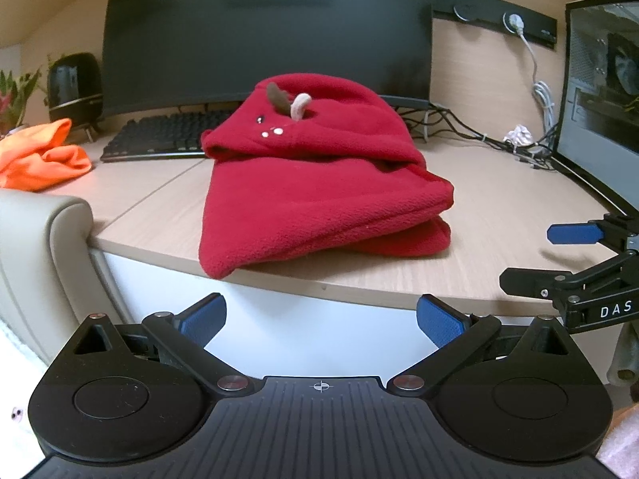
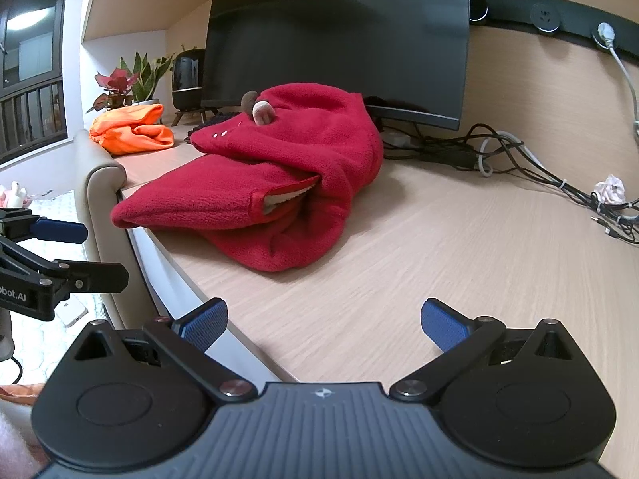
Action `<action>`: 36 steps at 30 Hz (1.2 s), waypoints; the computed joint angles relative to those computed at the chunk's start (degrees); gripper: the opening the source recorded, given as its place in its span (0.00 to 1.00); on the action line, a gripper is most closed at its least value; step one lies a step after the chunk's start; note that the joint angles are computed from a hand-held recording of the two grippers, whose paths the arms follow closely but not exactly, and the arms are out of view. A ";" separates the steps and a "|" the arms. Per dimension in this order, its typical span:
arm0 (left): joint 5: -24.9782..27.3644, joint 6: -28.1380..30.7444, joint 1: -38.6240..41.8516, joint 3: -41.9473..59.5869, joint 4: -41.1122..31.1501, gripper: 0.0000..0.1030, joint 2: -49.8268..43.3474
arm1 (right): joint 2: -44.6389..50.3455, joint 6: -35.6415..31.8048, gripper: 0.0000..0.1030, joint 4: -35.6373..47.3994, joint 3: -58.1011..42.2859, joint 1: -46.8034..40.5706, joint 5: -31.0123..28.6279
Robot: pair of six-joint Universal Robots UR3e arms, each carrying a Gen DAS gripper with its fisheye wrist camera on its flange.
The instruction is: Fold clothes
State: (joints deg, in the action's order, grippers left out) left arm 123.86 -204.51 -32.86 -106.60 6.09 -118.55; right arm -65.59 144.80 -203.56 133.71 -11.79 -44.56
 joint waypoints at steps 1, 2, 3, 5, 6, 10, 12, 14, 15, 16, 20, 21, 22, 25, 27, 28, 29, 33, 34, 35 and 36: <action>-0.04 0.01 0.03 -0.04 0.09 1.00 0.00 | 0.05 -0.01 1.00 0.01 -0.07 0.05 -0.01; -0.11 0.00 0.07 -0.09 0.15 1.00 0.01 | 0.09 -0.02 1.00 0.04 -0.14 0.09 -0.02; -0.21 -0.04 0.11 -0.14 0.16 1.00 0.03 | 0.11 -0.02 1.00 0.07 -0.18 0.12 -0.03; -0.43 -0.08 0.19 -0.18 0.05 1.00 0.05 | 0.16 -0.05 1.00 0.21 -0.26 0.12 -0.01; -0.54 -0.10 0.23 -0.22 0.00 1.00 0.08 | 0.16 -0.08 1.00 0.36 -0.30 0.15 -0.01; -0.68 -0.31 0.33 -0.57 -0.04 1.00 0.32 | 0.21 -0.18 1.00 0.80 -0.48 0.30 -0.03; -0.75 -0.34 0.44 -0.77 0.01 1.00 0.45 | 0.31 -0.20 1.00 0.87 -0.57 0.42 -0.03; -0.92 -0.29 0.58 -0.91 0.08 1.00 0.53 | 0.38 -0.17 1.00 0.95 -0.63 0.53 -0.09; -1.00 -0.23 0.60 -0.95 0.17 1.00 0.53 | 0.42 -0.14 1.00 0.99 -0.66 0.58 -0.13; -1.07 -0.16 0.62 -0.99 0.25 1.00 0.53 | 0.46 -0.12 1.00 1.04 -0.68 0.63 -0.17; -1.24 0.00 0.64 -1.09 0.43 1.00 0.51 | 0.50 0.09 1.00 1.03 -0.64 0.80 -0.41; -1.11 -0.09 0.57 -1.09 0.34 1.00 0.53 | 0.55 0.10 1.00 1.06 -0.67 0.84 -0.45; -0.94 -0.25 0.48 -1.09 0.23 1.00 0.56 | 0.58 0.08 1.00 1.13 -0.73 0.86 -0.46; -0.87 -0.78 0.51 -1.32 0.19 1.00 0.75 | 0.62 -0.04 1.00 1.39 -0.85 0.92 -0.51; -1.10 -1.03 0.61 -1.56 0.31 1.00 0.85 | 0.45 -0.23 1.00 1.67 -0.80 0.96 -0.57; -1.16 -1.11 0.62 -1.65 0.38 1.00 0.88 | 0.36 -0.33 1.00 1.81 -0.76 0.97 -0.60; -1.18 -1.15 0.61 -1.74 0.50 1.00 0.89 | 0.25 -0.45 1.00 1.96 -0.71 0.97 -0.63; -1.17 -1.31 0.58 -2.01 0.93 1.00 0.88 | -0.16 -1.05 1.00 2.55 -0.47 0.79 -0.62; -1.05 -1.36 0.58 -2.01 0.95 1.00 0.85 | -0.22 -1.16 1.00 2.57 -0.41 0.73 -0.56; -0.97 -1.41 0.59 -2.06 1.03 1.00 0.83 | -0.25 -1.24 1.00 2.59 -0.40 0.69 -0.51; -0.96 -1.41 0.61 -2.18 1.20 1.00 0.85 | -0.23 -1.27 1.00 2.60 -0.45 0.70 -0.49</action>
